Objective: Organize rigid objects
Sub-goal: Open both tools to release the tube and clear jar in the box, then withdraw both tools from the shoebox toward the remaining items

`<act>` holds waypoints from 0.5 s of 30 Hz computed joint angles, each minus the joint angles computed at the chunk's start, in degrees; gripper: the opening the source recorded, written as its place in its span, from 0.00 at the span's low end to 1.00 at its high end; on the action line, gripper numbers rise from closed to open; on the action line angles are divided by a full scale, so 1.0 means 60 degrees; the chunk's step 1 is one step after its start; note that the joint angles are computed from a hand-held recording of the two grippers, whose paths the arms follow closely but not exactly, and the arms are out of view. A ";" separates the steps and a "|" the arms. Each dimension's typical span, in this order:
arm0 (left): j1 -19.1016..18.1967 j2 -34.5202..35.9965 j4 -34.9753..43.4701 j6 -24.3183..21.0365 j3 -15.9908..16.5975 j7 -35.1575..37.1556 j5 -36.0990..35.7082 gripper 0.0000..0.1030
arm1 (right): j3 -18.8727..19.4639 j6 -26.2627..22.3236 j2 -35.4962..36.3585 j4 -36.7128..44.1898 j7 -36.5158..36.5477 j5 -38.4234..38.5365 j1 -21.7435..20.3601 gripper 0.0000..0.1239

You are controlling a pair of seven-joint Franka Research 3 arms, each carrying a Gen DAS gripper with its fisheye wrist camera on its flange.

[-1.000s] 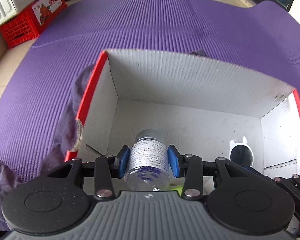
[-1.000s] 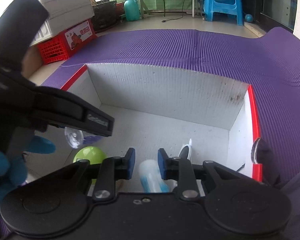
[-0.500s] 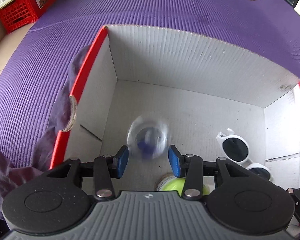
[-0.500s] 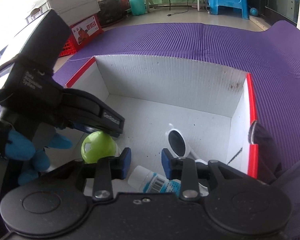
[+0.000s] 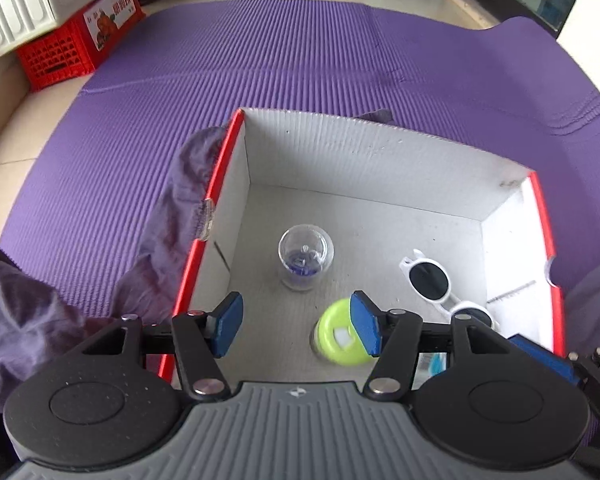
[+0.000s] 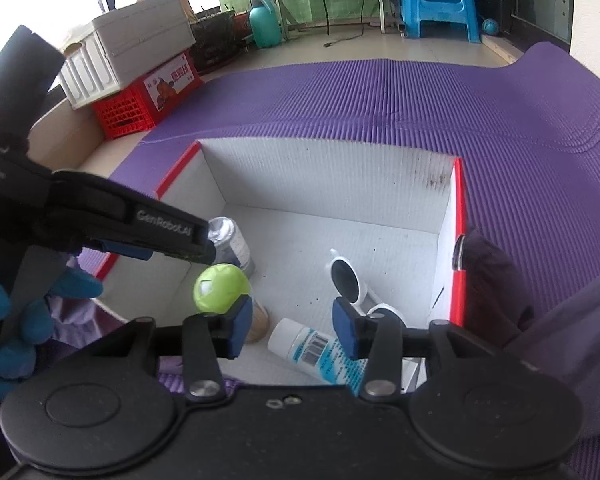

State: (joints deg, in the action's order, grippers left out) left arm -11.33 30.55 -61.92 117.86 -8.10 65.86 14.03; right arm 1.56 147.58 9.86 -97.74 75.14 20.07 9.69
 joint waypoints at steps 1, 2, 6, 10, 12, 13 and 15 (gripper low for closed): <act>0.0021 -0.0212 -0.0240 0.0091 -0.0010 -0.0002 -0.0003 0.57 | 0.0005 0.0021 -0.0102 -0.0076 -0.0004 0.0034 -0.0001 0.44; 0.0052 -0.0352 -0.0402 0.0170 -0.0012 0.0003 -0.0004 0.57 | -0.0001 0.0107 -0.0245 -0.0209 0.0042 0.0027 0.0014 0.49; 0.0141 -0.1300 -0.1462 0.0545 -0.0097 -0.0009 -0.0005 0.57 | 0.0010 0.0224 -0.0785 -0.0656 -0.0089 0.0199 0.0017 0.50; 0.0212 -0.2193 -0.2415 0.0868 -0.0173 0.0043 0.0052 0.57 | -0.0010 0.0290 -0.1331 -0.1101 -0.0157 0.0256 0.0049 0.53; 0.0256 -0.2642 -0.2867 0.0975 -0.0220 0.0076 0.0022 0.57 | -0.0024 0.0290 -0.1619 -0.1335 -0.0178 0.0341 0.0061 0.55; 0.0269 -0.2844 -0.3079 0.1040 -0.0237 0.0079 0.0030 0.57 | -0.0038 0.0278 -0.1737 -0.1419 -0.0246 0.0422 0.0063 0.55; 0.0289 -0.3262 -0.3509 0.1153 -0.0275 0.0094 0.0038 0.57 | -0.0049 0.0304 -0.2012 -0.1648 -0.0324 0.0481 0.0085 0.56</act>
